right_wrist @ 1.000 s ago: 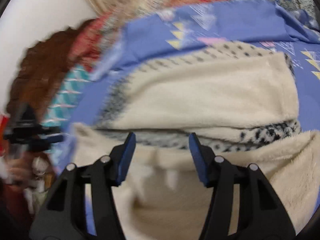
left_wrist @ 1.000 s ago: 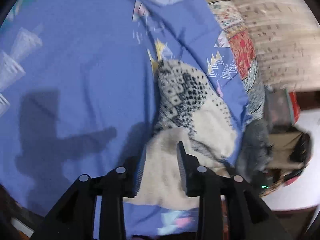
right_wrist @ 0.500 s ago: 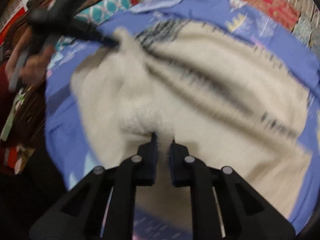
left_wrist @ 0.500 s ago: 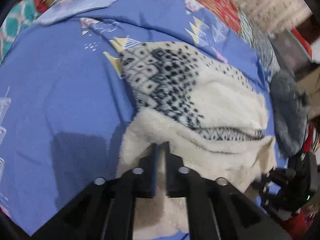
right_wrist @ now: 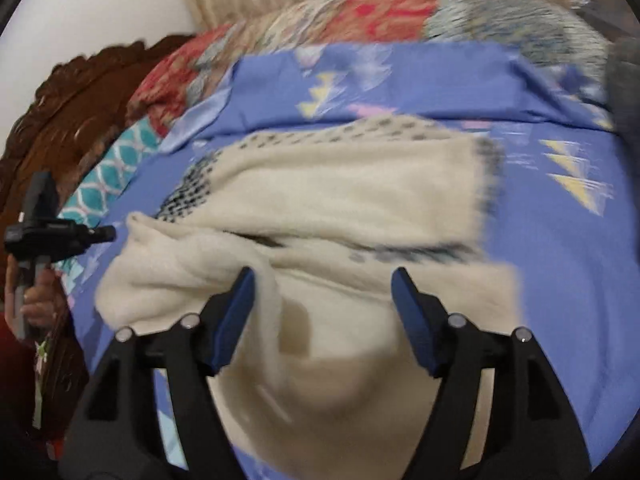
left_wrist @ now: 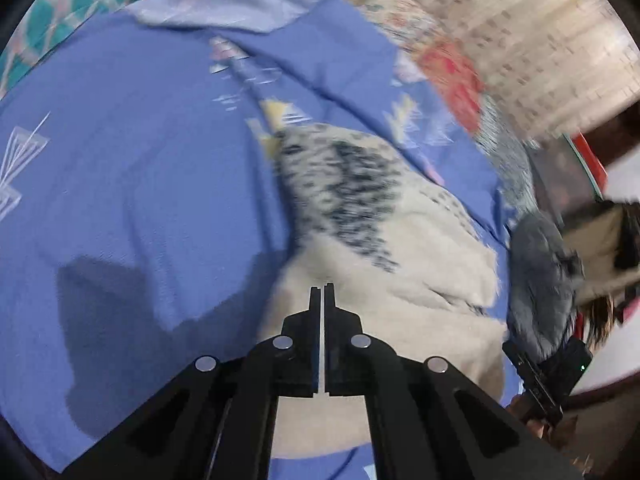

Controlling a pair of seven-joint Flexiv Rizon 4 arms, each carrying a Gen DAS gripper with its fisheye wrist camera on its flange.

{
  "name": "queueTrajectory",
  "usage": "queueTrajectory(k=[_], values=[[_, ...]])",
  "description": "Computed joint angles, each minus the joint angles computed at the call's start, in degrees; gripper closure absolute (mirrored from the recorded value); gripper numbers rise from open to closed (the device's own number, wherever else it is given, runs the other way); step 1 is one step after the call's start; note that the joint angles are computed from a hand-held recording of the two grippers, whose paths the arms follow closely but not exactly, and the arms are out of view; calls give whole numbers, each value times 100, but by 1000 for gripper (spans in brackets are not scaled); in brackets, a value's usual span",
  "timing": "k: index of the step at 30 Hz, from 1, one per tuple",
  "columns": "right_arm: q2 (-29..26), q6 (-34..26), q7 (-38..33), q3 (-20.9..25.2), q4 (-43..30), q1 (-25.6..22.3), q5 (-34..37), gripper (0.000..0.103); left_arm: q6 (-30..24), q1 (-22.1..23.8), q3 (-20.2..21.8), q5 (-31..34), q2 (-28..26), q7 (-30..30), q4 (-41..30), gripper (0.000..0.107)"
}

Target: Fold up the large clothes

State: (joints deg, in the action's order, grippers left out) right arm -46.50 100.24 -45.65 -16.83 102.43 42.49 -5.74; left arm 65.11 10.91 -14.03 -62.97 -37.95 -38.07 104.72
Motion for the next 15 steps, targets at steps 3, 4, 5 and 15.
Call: queueTrajectory(k=[3, 4, 5, 15], values=[[151, 170, 148, -388, 507, 333, 341, 28, -79, -244, 196, 690, -89, -152, -161, 77], [184, 165, 185, -355, 572, 298, 410, 28, -117, -335, 289, 969, -179, -337, -270, 75], [186, 144, 210, -314, 590, 248, 444, 28, -135, -407, 366, 1229, -269, -508, -363, 73], [-426, -432, 1225, -868, 32, 213, 426, 102, 843, -62, -136, 1936, -687, -1076, -410, 84]])
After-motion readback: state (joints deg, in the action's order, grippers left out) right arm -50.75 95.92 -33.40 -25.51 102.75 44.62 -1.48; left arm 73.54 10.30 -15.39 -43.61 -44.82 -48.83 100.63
